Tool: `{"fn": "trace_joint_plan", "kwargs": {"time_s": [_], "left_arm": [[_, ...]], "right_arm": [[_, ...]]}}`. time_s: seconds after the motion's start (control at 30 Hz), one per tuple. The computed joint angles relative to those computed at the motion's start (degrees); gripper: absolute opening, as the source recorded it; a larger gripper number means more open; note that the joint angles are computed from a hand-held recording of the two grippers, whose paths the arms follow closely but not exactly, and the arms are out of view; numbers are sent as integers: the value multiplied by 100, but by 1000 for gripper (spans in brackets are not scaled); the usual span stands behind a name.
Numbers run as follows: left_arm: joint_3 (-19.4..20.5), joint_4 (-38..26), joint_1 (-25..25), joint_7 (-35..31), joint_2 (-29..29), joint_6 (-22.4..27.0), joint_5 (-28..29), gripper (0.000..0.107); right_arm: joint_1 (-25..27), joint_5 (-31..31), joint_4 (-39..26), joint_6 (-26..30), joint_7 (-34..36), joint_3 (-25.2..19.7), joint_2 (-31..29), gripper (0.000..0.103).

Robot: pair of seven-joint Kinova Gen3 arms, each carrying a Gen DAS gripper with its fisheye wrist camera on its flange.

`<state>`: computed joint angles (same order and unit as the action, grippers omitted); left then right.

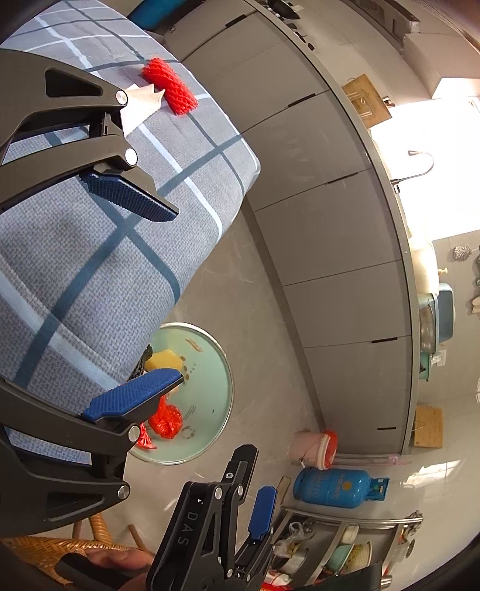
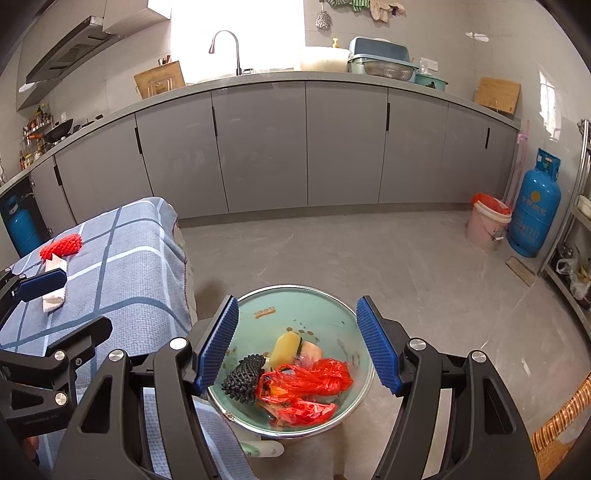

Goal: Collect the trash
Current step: 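Move both tools back over the red net and white tissue on the table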

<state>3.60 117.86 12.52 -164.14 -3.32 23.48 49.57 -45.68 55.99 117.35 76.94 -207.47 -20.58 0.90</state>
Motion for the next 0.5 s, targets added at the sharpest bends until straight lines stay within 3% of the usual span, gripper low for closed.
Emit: {"fn": "trace_joint_plan", "kwargs": {"time_s": [0.2,0.5], "left_arm": [[-199,-34,-212,7,-46,216,54,81],[-578,-66,-811,24,-61,403,43,81]], "right_arm": [[-138,141,-325,56,85,-3,216,69],[-271,391,-1010,-494,751,289,715,69]]}}
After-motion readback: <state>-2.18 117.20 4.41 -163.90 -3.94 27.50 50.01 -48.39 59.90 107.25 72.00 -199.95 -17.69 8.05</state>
